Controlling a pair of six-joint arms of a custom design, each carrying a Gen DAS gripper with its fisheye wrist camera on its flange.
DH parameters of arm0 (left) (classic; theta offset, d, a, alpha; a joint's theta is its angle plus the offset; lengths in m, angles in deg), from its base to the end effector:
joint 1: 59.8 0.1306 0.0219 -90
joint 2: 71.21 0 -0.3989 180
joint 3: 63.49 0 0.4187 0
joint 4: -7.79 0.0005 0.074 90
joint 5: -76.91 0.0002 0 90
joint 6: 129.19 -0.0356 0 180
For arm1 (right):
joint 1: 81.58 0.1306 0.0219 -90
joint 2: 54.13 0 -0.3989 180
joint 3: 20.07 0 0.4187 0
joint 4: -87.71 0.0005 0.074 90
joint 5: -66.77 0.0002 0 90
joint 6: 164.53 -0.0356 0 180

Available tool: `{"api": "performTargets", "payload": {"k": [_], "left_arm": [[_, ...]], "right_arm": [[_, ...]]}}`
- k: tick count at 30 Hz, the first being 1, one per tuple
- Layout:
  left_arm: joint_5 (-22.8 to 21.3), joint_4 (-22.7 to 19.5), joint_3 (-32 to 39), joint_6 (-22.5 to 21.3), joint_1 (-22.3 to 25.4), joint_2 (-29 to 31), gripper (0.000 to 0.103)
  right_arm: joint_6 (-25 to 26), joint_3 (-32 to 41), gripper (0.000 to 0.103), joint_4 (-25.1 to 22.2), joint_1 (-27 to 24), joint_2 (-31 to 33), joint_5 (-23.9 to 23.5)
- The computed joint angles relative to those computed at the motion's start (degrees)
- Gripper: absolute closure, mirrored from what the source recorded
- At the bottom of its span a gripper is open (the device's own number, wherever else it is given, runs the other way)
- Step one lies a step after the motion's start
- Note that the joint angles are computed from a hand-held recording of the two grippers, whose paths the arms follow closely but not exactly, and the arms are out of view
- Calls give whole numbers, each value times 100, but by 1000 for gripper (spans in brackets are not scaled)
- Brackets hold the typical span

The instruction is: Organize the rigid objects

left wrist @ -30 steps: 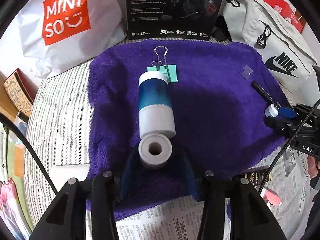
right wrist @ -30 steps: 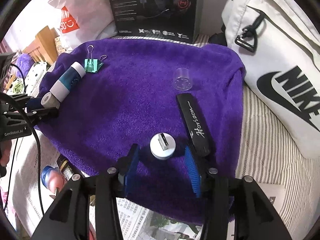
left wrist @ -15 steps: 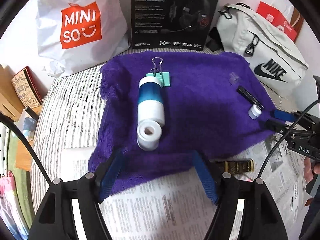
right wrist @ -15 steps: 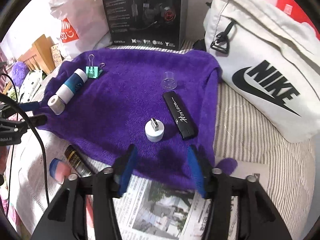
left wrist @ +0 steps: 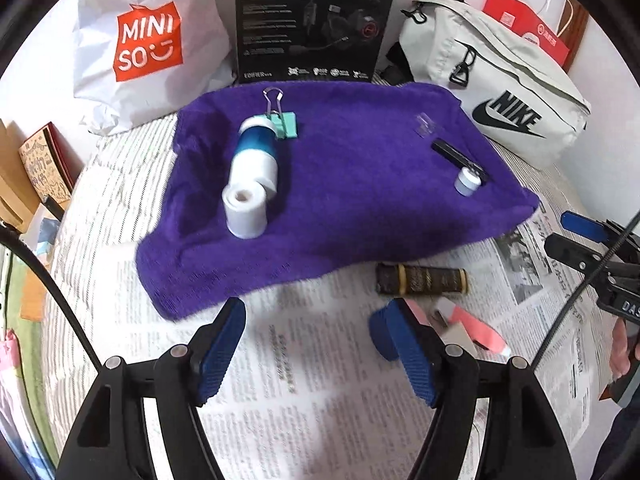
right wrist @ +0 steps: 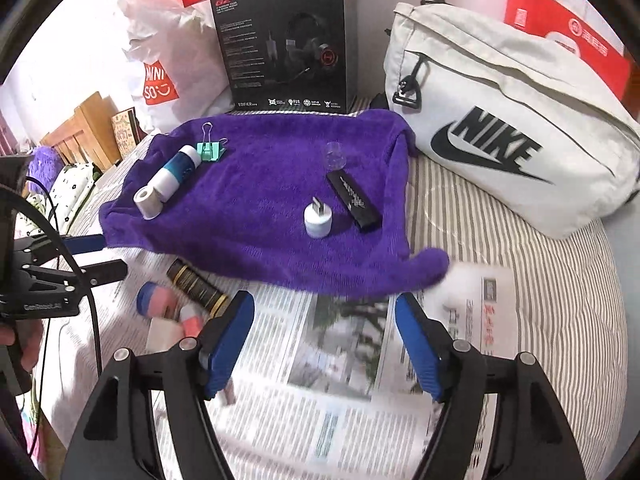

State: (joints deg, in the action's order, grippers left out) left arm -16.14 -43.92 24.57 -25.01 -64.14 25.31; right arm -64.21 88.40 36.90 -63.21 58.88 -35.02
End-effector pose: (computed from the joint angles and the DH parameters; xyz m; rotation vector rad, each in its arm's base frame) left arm 0.5342 -0.0391 0.3702 -0.2431 2.6079 -0.0434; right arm 0.6213 0.2135 0.3750 -0.7072 2.4358 0.3166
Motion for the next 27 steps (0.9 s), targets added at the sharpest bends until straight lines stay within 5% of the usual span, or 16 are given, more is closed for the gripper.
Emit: {"api": "performTargets", "payload": {"k": [15,27], "left_arm": [[63,140,-55,279,-299,170,31],[8,170,27,430,-315,364,26]], "right_arm": [[-159,-1125,24,318,-161,-796,-75],[-242,-1306,24,293,-183,-874,-247]]}}
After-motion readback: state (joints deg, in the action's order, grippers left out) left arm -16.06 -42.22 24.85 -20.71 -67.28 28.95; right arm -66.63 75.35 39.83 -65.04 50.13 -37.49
